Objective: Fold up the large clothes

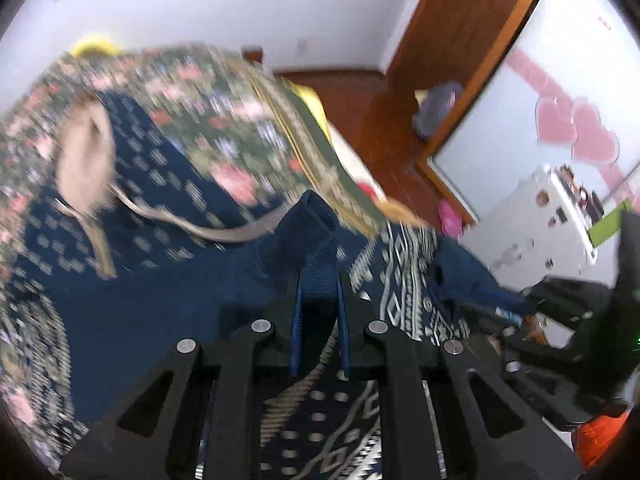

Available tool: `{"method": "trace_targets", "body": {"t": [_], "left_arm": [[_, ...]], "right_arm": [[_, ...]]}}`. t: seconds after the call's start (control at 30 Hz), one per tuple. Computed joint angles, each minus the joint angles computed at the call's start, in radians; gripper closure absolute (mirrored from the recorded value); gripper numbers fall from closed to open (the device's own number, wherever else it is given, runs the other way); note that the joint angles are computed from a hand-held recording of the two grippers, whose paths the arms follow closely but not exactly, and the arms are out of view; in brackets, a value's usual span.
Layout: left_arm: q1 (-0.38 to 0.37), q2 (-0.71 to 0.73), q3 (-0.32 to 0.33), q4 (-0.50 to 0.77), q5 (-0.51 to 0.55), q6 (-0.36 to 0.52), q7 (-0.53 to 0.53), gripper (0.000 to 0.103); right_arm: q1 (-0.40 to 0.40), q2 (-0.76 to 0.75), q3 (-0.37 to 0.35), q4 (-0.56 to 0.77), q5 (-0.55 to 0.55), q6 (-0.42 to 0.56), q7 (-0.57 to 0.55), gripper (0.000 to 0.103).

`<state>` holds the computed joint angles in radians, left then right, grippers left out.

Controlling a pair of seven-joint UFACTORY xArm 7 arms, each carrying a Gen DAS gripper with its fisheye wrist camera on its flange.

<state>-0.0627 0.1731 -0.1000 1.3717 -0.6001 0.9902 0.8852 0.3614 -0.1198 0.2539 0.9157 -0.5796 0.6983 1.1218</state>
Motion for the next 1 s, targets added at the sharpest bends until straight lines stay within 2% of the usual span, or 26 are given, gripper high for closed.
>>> {"method": "trace_targets", "body": {"t": [0.07,0.17,0.23,0.3,0.37,0.43,0.53,0.63,0.73,0.8,0.9,1.0], "left_arm": [[-0.028,0.013,-0.004,-0.026,0.072,-0.016,-0.048,0.088],[-0.05,0.022,-0.001,-0.058,0.177,-0.028,-0.092,0.081],[-0.042,0.025,0.001,-0.05,0.195,0.0,-0.101,0.069],[-0.014,0.007,0.007,-0.045,0.157,0.034,-0.07,0.064],[0.022,-0.028,0.018,-0.048,0.08,0.037,-0.007,0.053],[0.06,-0.055,0.042,-0.04,0.001,0.017,0.043,0.029],[0.099,-0.049,0.072,-0.015,-0.058,-0.031,0.072,0.019],[0.125,-0.02,0.097,-0.023,0.018,-0.139,0.055,0.019],[0.156,0.023,0.114,-0.053,0.128,-0.179,0.043,0.019],[0.178,0.039,0.12,-0.091,0.19,-0.188,0.05,0.019],[0.212,0.039,0.118,-0.172,0.217,-0.242,0.106,0.019],[0.264,0.026,0.106,-0.221,0.111,-0.248,0.188,0.019]], "right_arm": [[-0.005,-0.029,-0.01,-0.039,0.025,-0.017,-0.01,0.091],[-0.015,-0.038,-0.013,-0.065,0.073,-0.062,-0.016,0.091],[-0.018,-0.028,-0.014,-0.063,0.107,-0.091,-0.026,0.091],[-0.014,0.002,-0.014,-0.045,0.136,-0.14,-0.046,0.091],[-0.008,0.05,-0.011,-0.004,0.142,-0.165,-0.06,0.091],[0.012,0.121,-0.012,0.062,0.133,-0.179,-0.082,0.091],[0.048,0.213,-0.028,0.146,0.156,-0.198,-0.132,0.091],[0.077,0.316,-0.031,0.234,0.261,-0.208,-0.25,0.091],[0.124,0.414,-0.044,0.328,0.291,-0.129,-0.322,0.091],[0.183,0.435,-0.094,0.343,0.224,-0.115,-0.269,0.091],[0.22,0.431,-0.13,0.338,0.18,-0.101,-0.194,0.091],[0.258,0.452,-0.146,0.39,0.111,0.005,-0.155,0.091]]}}
